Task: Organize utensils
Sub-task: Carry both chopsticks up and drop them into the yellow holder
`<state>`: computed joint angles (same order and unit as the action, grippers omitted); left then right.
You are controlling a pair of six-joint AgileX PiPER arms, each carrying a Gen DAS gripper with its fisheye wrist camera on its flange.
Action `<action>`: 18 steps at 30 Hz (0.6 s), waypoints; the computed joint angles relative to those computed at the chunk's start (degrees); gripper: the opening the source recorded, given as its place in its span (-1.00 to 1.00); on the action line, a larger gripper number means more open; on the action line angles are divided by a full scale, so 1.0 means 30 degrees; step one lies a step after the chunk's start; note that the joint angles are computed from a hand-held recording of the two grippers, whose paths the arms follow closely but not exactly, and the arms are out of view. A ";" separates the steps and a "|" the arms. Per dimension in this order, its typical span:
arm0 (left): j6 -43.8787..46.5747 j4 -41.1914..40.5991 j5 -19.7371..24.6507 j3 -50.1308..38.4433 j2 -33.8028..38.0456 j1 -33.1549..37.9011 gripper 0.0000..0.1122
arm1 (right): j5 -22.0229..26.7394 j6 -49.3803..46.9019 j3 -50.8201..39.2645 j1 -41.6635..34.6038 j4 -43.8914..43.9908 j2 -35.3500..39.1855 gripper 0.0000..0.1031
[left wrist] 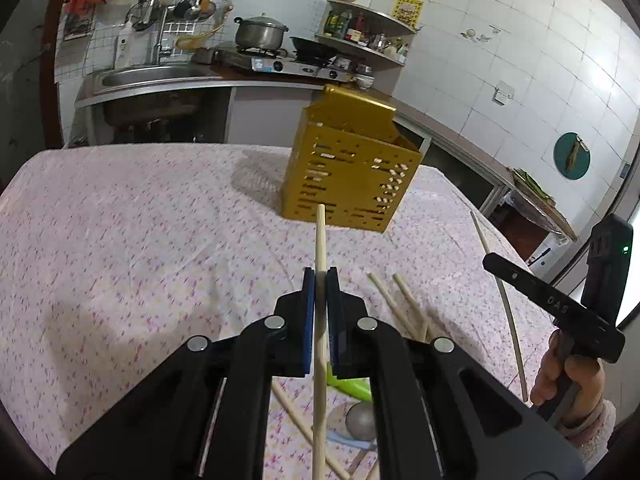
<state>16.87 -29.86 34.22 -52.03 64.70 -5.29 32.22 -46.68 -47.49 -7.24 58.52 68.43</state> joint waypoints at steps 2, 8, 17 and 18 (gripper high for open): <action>0.0422 -0.0593 0.0146 -0.0355 0.0155 0.0019 -0.92 | -0.0198 0.0614 -0.0260 0.0296 -0.0370 -0.0051 -0.89; 0.1250 -0.0926 -0.0126 -0.2186 0.0822 -0.0527 -0.92 | -0.1236 0.3027 -0.1549 0.2109 -0.2332 0.0272 -0.89; 0.1457 -0.0235 -0.3152 -0.3751 0.1507 -0.1692 -0.92 | -0.5578 0.4089 -0.3178 0.4752 -0.3709 0.0510 -0.89; 0.1498 -0.0248 -0.3564 -0.3859 0.1591 -0.1902 -0.92 | -0.5928 0.4295 -0.3501 0.4928 -0.3922 0.0773 -0.89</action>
<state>21.36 -30.60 23.53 -63.61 69.47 -11.00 14.44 -33.79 -57.99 7.54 46.76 70.75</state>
